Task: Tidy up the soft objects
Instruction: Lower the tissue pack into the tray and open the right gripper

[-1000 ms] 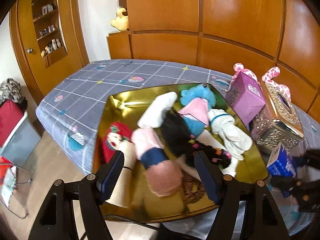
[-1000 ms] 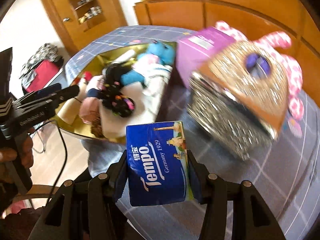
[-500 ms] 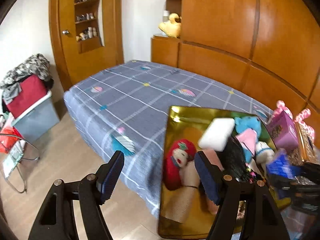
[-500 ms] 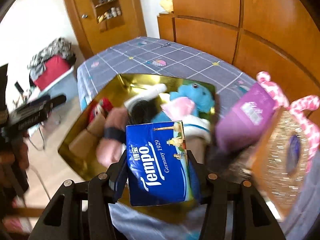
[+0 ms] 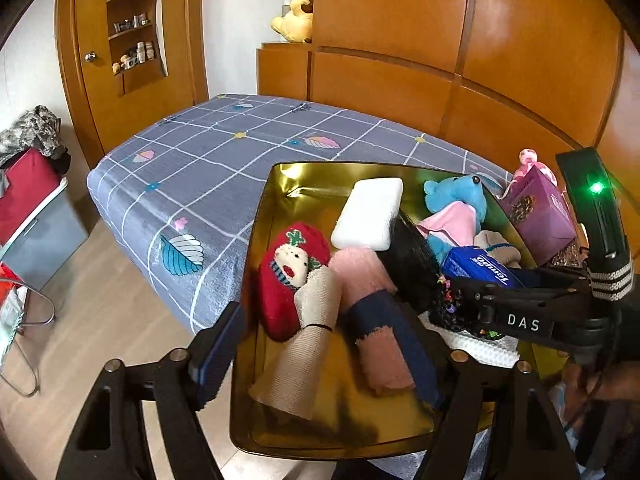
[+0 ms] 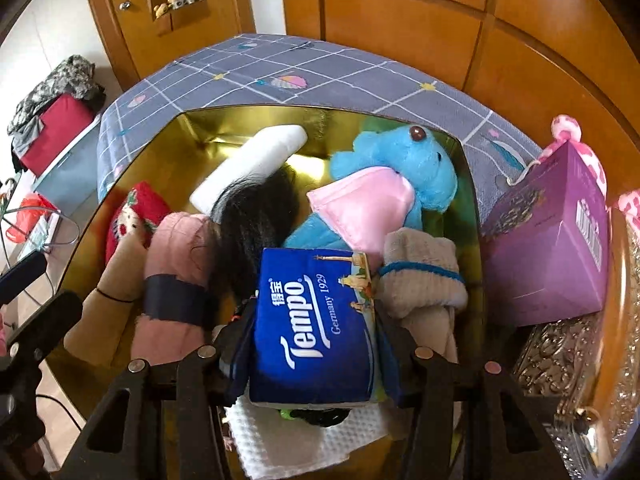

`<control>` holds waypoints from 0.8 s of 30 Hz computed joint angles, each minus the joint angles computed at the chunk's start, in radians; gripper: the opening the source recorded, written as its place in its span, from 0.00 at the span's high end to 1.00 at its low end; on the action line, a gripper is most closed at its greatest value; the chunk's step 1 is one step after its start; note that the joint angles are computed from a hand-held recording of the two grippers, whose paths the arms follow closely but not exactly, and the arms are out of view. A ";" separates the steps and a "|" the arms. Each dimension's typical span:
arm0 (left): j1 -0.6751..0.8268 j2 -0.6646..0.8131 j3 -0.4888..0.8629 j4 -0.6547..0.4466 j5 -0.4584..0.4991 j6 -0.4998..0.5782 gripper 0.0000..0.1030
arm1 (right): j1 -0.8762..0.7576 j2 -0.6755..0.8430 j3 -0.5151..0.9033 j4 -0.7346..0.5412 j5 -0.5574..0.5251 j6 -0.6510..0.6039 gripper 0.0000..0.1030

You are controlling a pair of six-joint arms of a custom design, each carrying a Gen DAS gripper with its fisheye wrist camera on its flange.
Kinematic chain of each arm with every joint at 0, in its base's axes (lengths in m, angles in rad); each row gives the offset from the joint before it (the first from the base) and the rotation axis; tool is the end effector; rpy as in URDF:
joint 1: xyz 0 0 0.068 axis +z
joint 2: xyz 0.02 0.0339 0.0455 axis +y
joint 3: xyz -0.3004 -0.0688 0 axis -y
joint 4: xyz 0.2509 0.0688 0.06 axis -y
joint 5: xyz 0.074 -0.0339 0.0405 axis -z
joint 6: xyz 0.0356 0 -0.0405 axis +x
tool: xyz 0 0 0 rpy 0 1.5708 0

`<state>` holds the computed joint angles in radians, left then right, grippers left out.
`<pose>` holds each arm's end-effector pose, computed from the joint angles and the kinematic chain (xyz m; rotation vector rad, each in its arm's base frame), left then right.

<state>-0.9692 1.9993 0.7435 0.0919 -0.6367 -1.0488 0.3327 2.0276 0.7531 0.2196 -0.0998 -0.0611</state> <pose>0.1987 -0.2520 0.0725 -0.2581 2.3876 0.0023 0.3175 0.1135 0.0655 -0.5495 2.5772 0.2245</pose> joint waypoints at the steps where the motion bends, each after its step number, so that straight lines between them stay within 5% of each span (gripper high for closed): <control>1: -0.004 -0.002 0.000 -0.002 -0.004 0.000 0.24 | -0.012 0.003 0.002 -0.001 -0.022 0.010 0.50; 24: -0.090 -0.004 0.093 -0.126 -0.095 -0.033 0.06 | -0.041 -0.137 -0.221 0.230 0.012 0.017 0.36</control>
<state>-1.0594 1.9952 0.8369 -0.0337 -0.7320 -1.0818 0.2918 1.8902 0.5319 0.4491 -0.0880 -0.0444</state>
